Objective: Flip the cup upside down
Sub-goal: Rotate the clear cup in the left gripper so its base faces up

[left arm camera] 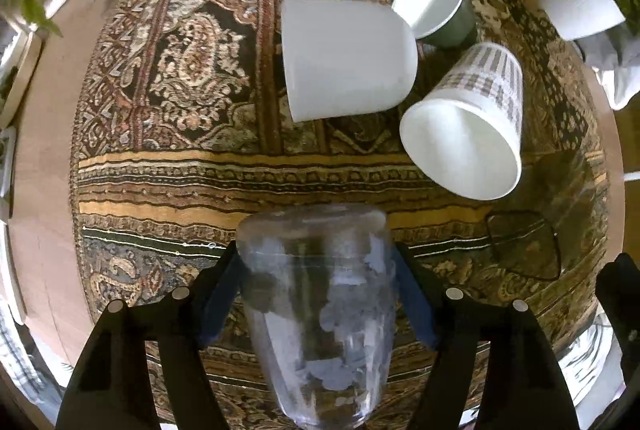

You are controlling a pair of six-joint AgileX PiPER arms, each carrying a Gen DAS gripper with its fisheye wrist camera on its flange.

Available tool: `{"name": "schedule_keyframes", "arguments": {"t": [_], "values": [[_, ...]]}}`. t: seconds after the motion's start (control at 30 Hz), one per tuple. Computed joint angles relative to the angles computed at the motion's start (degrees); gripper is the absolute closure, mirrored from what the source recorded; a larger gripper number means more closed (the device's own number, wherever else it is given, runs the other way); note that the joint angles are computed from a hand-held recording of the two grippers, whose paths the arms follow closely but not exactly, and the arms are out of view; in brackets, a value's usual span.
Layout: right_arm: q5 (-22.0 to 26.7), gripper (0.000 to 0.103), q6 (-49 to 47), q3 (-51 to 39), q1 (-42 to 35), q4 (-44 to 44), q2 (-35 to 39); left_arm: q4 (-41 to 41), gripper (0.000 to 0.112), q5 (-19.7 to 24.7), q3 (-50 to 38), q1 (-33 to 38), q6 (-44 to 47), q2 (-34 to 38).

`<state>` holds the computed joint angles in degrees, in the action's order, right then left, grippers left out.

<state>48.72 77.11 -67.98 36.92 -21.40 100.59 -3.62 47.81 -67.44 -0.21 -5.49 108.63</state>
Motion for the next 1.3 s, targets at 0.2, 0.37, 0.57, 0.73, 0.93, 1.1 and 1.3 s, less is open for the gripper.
{"name": "schedule_keyframes", "arguments": {"t": [0.2, 0.37, 0.57, 0.73, 0.93, 1.1, 1.3], "values": [[-0.2, 0.023, -0.7, 0.5, 0.0, -0.1, -0.9, -0.7, 0.04, -2.8, 3.9, 0.0, 0.2, -6.3], [-0.2, 0.023, -0.6, 0.6, 0.2, -0.4, -1.8, -1.8, 0.041, -3.1, 4.3, -0.9, -0.2, -9.4], [0.5, 0.023, -0.1, 0.4, 0.7, -1.8, -2.2, -2.3, 0.041, -4.1, 2.5, -1.7, -0.3, -9.5], [1.3, 0.023, 0.7, 0.8, 1.2, -2.8, -2.8, 0.7, 0.041, -7.0, 4.6, -4.1, -2.7, -12.5], [2.0, 0.023, 0.9, 1.2, 1.5, -3.7, -3.0, -0.3, 0.041, -8.3, 5.5, -4.2, -2.2, -11.9], [1.7, 0.023, 1.5, 1.6, 1.1, -3.5, -3.4, 0.5, 0.041, -8.1, 3.3, -4.4, -2.3, -10.0], [2.7, 0.023, 2.0, 0.9, 1.2, -4.7, -3.6, 2.8, 0.041, -6.9, -0.5, -5.4, -2.9, -7.3]]}}
